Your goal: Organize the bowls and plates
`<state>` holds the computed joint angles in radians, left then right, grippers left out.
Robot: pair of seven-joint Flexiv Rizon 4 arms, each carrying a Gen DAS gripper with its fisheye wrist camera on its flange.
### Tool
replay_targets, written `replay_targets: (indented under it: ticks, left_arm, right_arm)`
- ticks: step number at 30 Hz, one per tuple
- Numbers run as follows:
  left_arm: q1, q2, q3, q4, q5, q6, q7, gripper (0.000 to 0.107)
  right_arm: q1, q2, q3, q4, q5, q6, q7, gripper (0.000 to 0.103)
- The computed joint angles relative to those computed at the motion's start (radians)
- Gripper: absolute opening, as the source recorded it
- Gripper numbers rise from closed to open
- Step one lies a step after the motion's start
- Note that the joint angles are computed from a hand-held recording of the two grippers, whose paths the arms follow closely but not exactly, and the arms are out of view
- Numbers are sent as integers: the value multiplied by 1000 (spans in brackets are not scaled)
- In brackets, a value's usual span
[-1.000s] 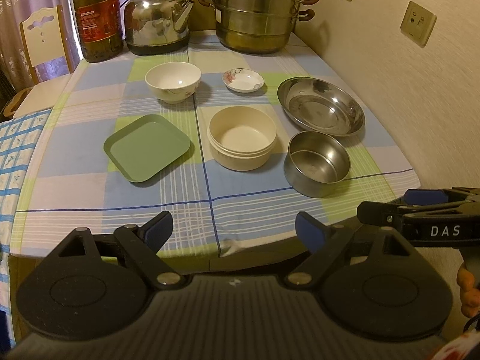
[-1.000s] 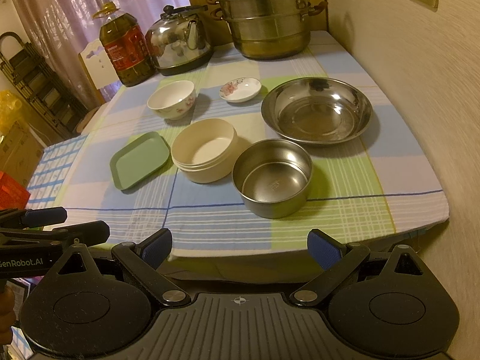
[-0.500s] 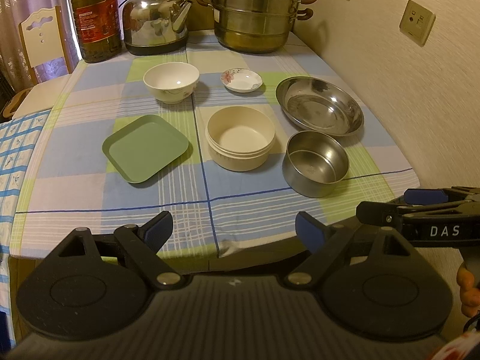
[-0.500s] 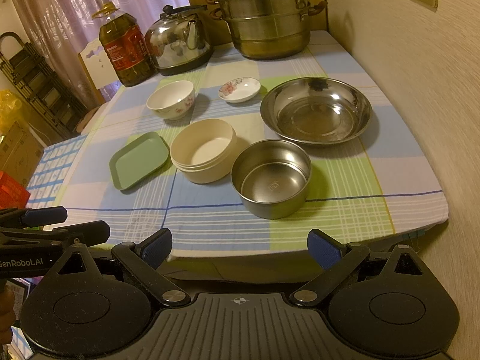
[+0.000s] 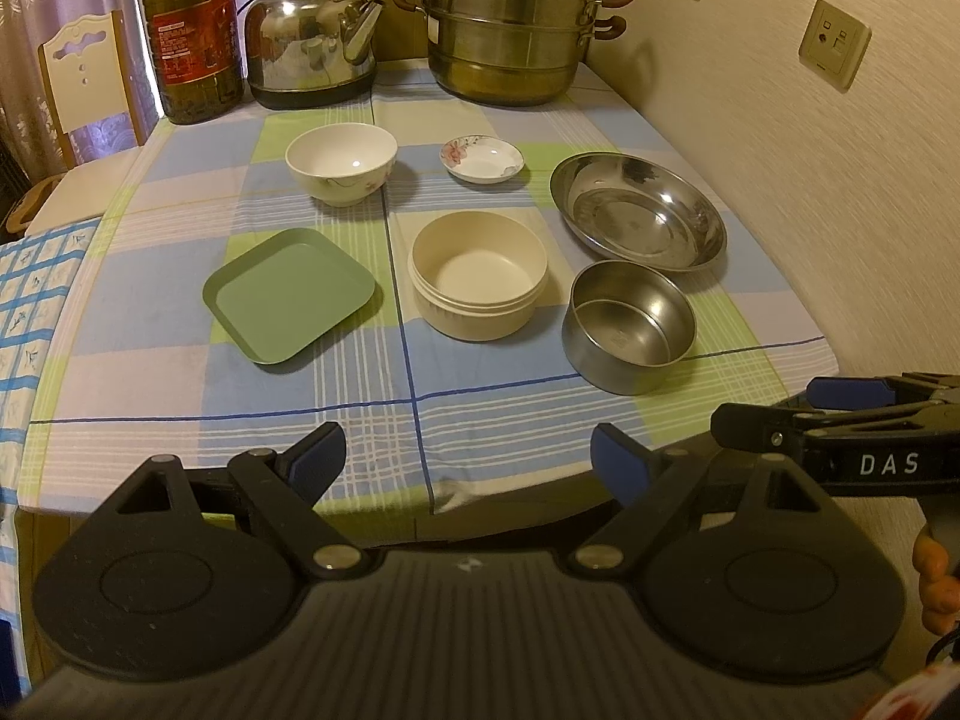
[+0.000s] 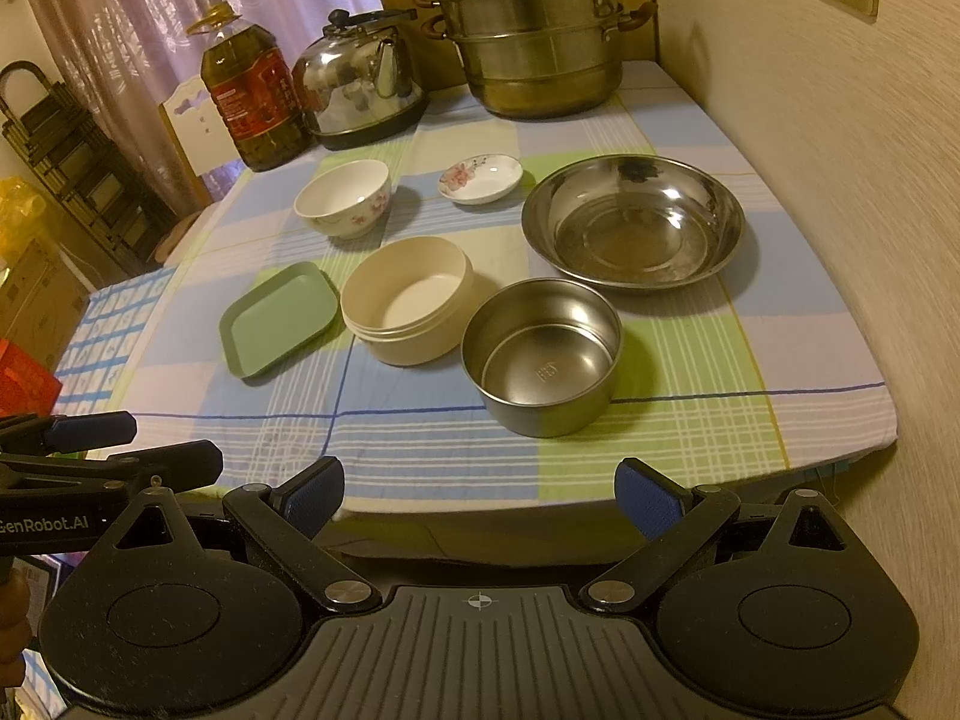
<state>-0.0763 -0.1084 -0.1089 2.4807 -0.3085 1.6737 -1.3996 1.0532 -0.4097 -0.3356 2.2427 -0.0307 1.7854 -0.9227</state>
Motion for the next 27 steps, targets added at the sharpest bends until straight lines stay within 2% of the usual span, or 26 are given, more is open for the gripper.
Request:
replay_targets:
  ticks: [7,15,18,22,27]
  left_arm:
    - [-60,-3,83,-24,87,-27,-76,88]
    - [-67,0,110,-39,141,-48,-121,88]
    - [-82,1,141,-49,193,-56,-168,88]
    - [-97,1,191,-79,283,-96,-251,88]
    - [-74,3,221,-97,378,-124,-321,88]
  right_arm:
    - [-3,0,3,-1,-1,-1,0,97]
    - [-36,-4,37,-5,-3,8,-15,97]
    - [-68,-8,70,-14,-9,7,-21,97]
    - [-153,-19,155,-37,-31,9,-31,97]
    - [-238,-52,250,-74,-53,27,-46,97]
